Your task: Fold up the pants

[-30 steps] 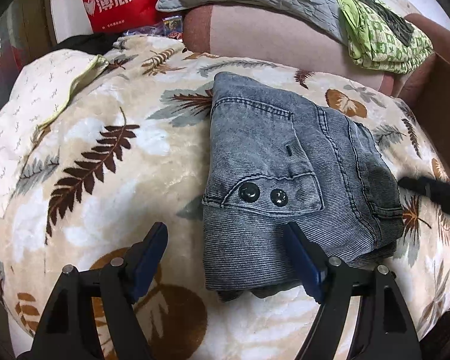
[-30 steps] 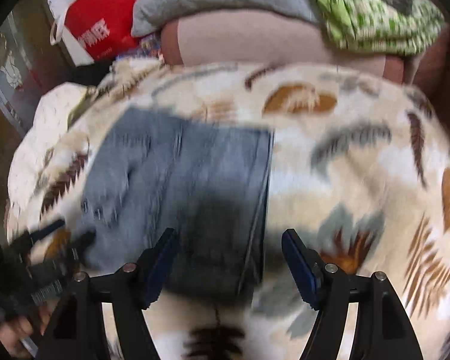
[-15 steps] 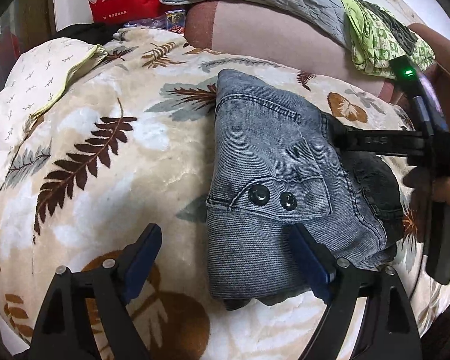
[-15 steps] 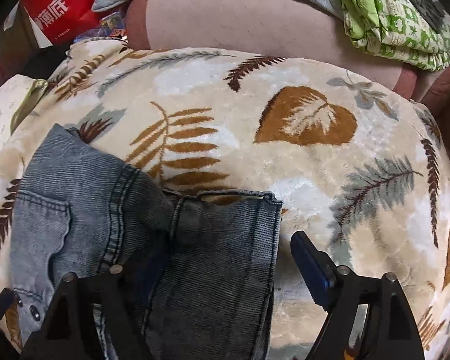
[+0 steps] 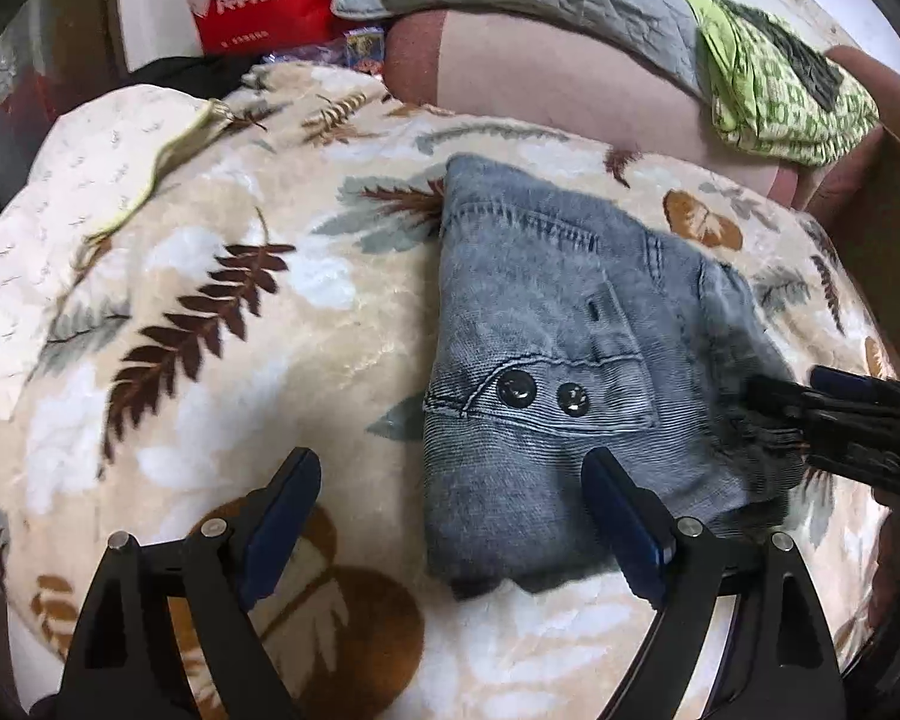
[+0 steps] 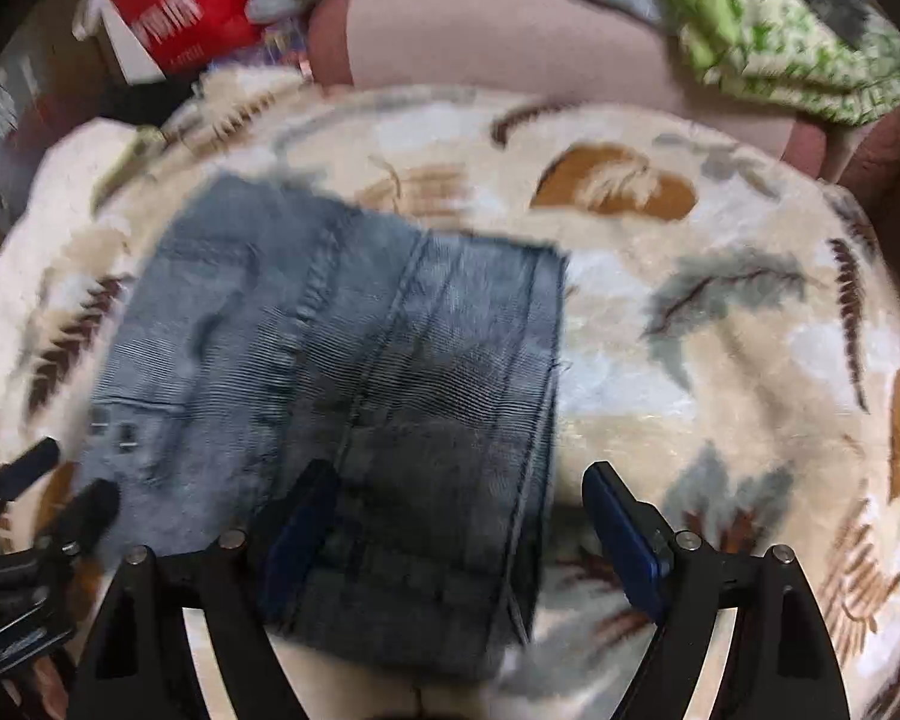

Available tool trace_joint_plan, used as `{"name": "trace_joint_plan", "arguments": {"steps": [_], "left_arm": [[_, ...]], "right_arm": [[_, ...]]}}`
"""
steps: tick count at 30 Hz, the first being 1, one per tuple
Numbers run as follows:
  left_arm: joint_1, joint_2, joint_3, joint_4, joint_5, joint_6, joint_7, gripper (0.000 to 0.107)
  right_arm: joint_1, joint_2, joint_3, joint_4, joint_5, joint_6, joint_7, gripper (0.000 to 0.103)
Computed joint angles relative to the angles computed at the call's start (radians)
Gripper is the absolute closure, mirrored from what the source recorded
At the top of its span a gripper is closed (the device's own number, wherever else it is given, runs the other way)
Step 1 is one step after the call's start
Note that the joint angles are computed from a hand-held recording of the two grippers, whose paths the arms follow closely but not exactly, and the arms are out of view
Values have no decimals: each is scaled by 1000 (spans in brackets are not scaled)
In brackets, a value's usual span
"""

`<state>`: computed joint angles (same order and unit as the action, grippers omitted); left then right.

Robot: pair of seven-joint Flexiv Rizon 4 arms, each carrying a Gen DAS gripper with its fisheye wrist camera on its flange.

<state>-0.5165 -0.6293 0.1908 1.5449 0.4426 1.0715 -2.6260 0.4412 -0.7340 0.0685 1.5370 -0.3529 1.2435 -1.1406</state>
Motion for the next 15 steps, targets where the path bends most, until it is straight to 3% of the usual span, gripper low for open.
{"name": "trace_joint_plan", "arguments": {"steps": [6, 10, 13, 15], "left_arm": [[-48, 51, 20, 40, 57, -6, -94, 18], [-50, 63, -3, 44, 73, -34, -94, 18], [-58, 68, -10, 33, 90, -59, -111, 18], [-61, 71, -13, 29, 102, -67, -126, 18]], "right_arm": [[29, 168, -57, 331, -19, 306, 56, 16], [90, 191, -129, 464, 17, 453, 81, 16], [41, 185, -71, 445, 33, 424, 60, 16], [59, 178, -97, 427, 39, 438, 59, 16]]}}
